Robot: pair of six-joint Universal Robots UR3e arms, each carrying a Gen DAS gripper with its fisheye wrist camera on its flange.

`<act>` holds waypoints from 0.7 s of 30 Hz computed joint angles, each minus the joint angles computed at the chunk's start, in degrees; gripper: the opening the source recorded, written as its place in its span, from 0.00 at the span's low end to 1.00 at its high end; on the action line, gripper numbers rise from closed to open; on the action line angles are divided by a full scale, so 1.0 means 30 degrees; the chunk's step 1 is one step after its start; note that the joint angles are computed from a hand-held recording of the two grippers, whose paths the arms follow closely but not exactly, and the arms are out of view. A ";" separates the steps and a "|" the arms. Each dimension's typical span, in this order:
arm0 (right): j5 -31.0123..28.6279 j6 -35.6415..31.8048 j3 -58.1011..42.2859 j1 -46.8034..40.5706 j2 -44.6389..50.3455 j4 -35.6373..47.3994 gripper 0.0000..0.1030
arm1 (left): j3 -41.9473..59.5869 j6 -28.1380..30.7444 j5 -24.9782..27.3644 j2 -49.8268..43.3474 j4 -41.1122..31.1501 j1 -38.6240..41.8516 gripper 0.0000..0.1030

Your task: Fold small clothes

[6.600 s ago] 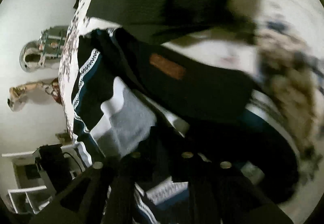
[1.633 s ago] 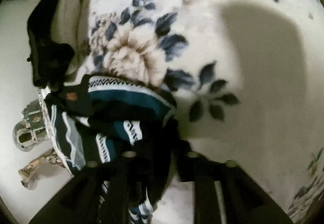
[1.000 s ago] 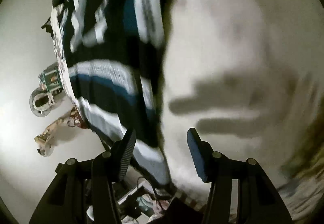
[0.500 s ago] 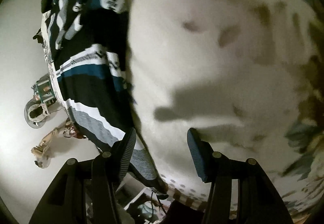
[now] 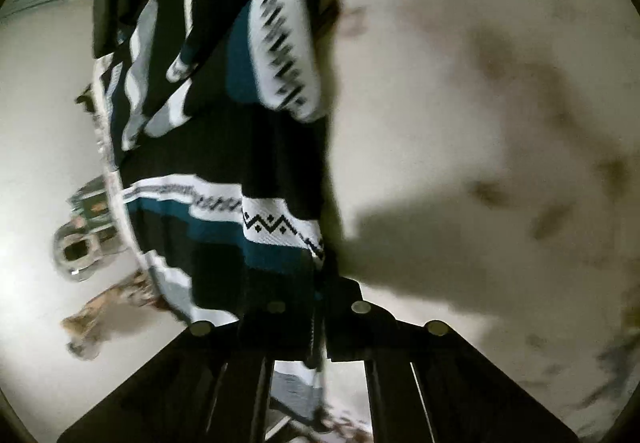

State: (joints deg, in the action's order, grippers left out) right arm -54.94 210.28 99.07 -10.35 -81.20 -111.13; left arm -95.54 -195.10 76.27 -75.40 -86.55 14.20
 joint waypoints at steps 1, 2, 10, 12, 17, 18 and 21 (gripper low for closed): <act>-0.0214 -0.0098 0.0397 -0.0450 -0.0653 0.0552 0.02 | 0.0002 0.0344 -0.0225 0.0204 -0.0292 0.0343 0.02; 0.0004 -0.0476 0.0607 -0.0761 -0.0873 0.1102 0.02 | -0.0035 0.0523 -0.0347 0.0305 -0.0380 0.0444 0.02; 0.1653 -0.3226 -0.0457 -0.1035 -0.0765 0.4073 0.23 | -0.0220 0.2141 -0.2190 0.2635 -0.4190 0.2168 0.27; 0.1537 -0.3590 -0.0188 -0.1066 -0.1290 0.4571 0.42 | -0.1242 0.3549 -0.3802 0.4688 -0.6271 0.3389 0.60; 0.1304 -0.4092 0.1186 -0.1260 -0.2613 0.5693 0.42 | -0.4832 0.2977 -0.4804 0.5657 -0.5185 0.1507 0.60; 0.1237 -0.4296 0.1456 -0.1413 -0.2893 0.5946 0.42 | -0.5620 0.2489 -0.5052 0.5689 -0.4383 0.1236 0.60; 0.0804 -0.4710 0.1969 -0.1868 -0.3670 0.6649 0.42 | -0.8124 0.0224 -0.5629 0.5640 -0.1003 0.0262 0.40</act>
State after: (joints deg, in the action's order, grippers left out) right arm -52.53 196.15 104.98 -15.95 -92.21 -91.18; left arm -119.91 -194.43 59.38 -58.48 -89.56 14.99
